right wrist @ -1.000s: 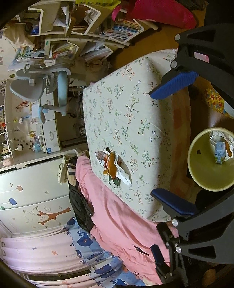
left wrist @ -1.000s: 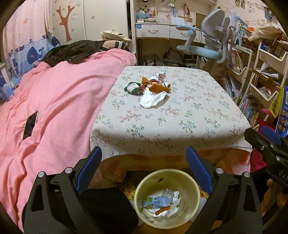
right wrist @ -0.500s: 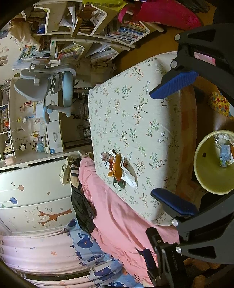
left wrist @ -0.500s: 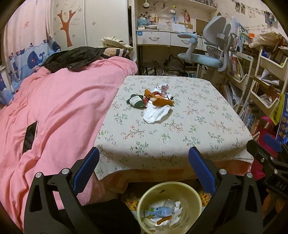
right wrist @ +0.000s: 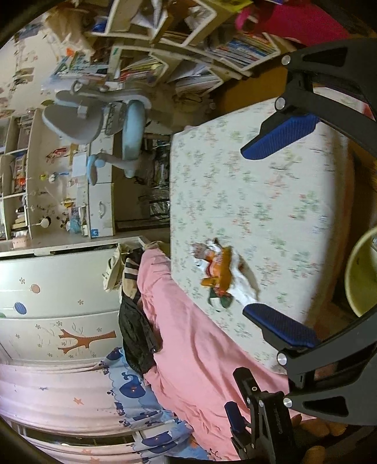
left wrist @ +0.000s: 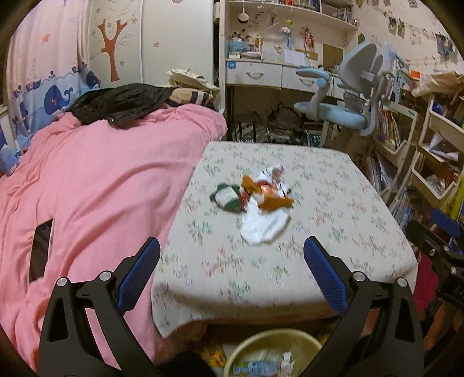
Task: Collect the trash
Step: 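Move both open tools back toward the remaining trash on the table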
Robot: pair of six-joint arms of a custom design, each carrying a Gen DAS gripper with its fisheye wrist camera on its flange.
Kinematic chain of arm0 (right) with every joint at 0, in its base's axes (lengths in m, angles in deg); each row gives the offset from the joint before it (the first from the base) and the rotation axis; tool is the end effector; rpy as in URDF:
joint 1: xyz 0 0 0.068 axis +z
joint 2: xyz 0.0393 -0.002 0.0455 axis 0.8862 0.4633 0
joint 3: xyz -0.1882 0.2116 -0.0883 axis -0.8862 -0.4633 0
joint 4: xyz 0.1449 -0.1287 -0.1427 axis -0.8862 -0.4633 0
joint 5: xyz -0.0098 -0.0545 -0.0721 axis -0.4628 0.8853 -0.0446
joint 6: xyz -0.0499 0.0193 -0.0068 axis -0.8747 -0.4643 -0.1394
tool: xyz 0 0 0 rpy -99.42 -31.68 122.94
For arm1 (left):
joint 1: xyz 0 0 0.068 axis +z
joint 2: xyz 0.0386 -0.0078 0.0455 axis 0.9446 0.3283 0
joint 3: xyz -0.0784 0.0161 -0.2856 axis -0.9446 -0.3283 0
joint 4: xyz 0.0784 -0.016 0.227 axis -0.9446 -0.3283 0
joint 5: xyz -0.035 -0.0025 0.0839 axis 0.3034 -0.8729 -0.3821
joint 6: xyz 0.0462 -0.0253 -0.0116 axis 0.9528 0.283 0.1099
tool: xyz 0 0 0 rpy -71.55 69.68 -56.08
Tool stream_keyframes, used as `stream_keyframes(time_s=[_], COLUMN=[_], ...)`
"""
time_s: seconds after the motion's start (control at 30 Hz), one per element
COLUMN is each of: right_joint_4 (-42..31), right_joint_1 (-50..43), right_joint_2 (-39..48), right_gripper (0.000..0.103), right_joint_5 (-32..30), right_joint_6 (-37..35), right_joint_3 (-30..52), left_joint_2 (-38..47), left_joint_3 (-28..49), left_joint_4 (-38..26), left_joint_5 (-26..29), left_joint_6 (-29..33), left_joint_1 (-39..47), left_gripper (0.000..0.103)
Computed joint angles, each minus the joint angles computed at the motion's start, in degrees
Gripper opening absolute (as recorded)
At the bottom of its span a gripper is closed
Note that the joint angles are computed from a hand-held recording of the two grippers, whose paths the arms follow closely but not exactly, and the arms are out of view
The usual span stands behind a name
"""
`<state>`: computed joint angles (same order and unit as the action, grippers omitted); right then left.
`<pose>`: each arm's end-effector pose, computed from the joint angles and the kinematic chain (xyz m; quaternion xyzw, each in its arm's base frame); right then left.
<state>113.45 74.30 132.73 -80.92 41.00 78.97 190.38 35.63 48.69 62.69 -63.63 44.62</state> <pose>0.2257 0.0469 0.0937 -0.0363 0.8553 0.0743 0.5115 0.2349 -0.1017 0.0974 0.0052 0.8898 -0.0028 0.4563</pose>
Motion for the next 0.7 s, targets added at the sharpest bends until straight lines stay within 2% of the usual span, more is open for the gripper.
stream_keyframes(time_s=[0.1,0.27,0.7], right_joint_4=[-6.1,-13.6,-25.4], right_joint_1=[-0.6,-1.2,-4.8], right_joint_2=[-1.5,-1.0,6.1], right_gripper=[0.095,0.095,0.095], right_joint_5=[-0.7,-1.4,-4.7], right_joint_6=[-1.6,-4.2,-3.5], right_joint_3=[4.6,12.2,28.2], left_joint_2=[2.3,6.2,14.1], left_joint_3=[3.9,11.5,31.0], left_joint_4=[-0.4,-4.5,-13.8], left_joint_5=[1.7,4.9,6.3], left_joint_6=[1.7,3.9,4.9], left_joint_1=[2.5,5.5,8.9], left_gripper=[0.096,0.096,0.096])
